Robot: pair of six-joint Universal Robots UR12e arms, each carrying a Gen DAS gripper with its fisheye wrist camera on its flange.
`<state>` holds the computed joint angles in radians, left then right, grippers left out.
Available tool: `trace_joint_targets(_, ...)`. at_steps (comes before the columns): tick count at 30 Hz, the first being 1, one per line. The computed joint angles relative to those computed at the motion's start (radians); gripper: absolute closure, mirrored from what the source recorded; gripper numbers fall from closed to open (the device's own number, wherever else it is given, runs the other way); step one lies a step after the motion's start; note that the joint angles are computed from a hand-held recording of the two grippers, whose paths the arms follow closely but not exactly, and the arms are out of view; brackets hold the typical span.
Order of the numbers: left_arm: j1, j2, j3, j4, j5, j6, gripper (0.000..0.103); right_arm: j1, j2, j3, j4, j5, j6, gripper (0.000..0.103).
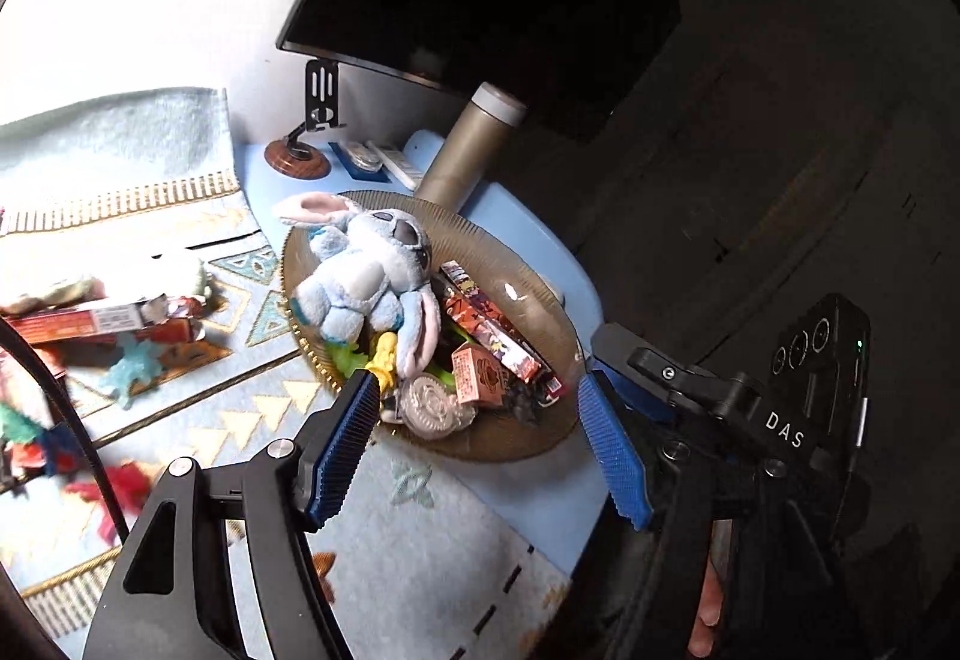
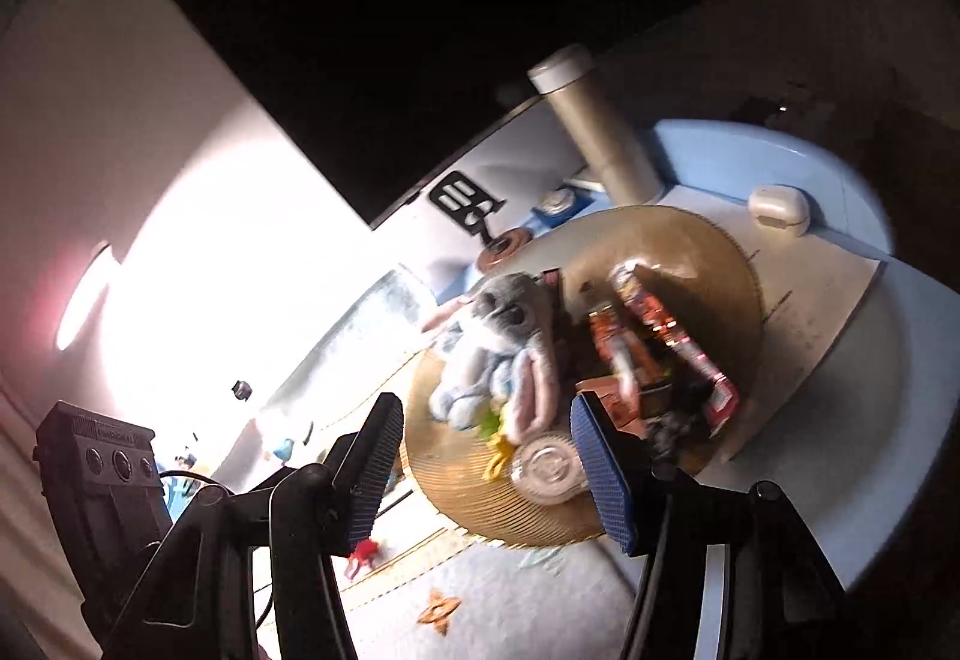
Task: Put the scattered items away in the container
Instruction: 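Move both open tools back from the bowl to the rug, then grasp the maroon pencil box with the left tool while the right tool grasps the highlighter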
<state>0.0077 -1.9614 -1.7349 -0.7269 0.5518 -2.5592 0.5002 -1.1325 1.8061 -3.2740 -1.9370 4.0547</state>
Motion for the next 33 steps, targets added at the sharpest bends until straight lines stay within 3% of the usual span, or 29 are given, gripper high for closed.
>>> trace_joint_targets(6, 0.061, 0.031, -0.045, 0.043, -0.006, -0.018, 0.035, 0.035, 0.027, -0.053, 0.013, 0.035, -0.049, 0.042)
trace_joint_targets(16, 0.199, 0.003, -0.067, 0.227, 0.061, -0.213, 0.034, 0.089, 0.116, -0.216, 0.081, 0.130, -0.160, 0.041)
trace_joint_targets(22, 0.277, -0.052, -0.038, 0.344, 0.165, -0.365, 0.034, 0.118, 0.210, -0.387, 0.211, 0.212, -0.272, 0.041)
trace_joint_targets(26, 0.304, -0.092, 0.012, 0.353, 0.264, -0.419, 0.034, 0.135, 0.290, -0.530, 0.319, 0.252, -0.354, 0.041)
trace_joint_targets(30, 0.312, -0.140, 0.071, 0.370, 0.325, -0.424, 0.034, 0.151, 0.380, -0.689, 0.444, 0.263, -0.445, 0.041)
trace_joint_targets(33, 0.313, -0.177, 0.129, 0.372, 0.359, -0.357, 0.034, 0.153, 0.444, -0.787, 0.518, 0.308, -0.481, 0.041)
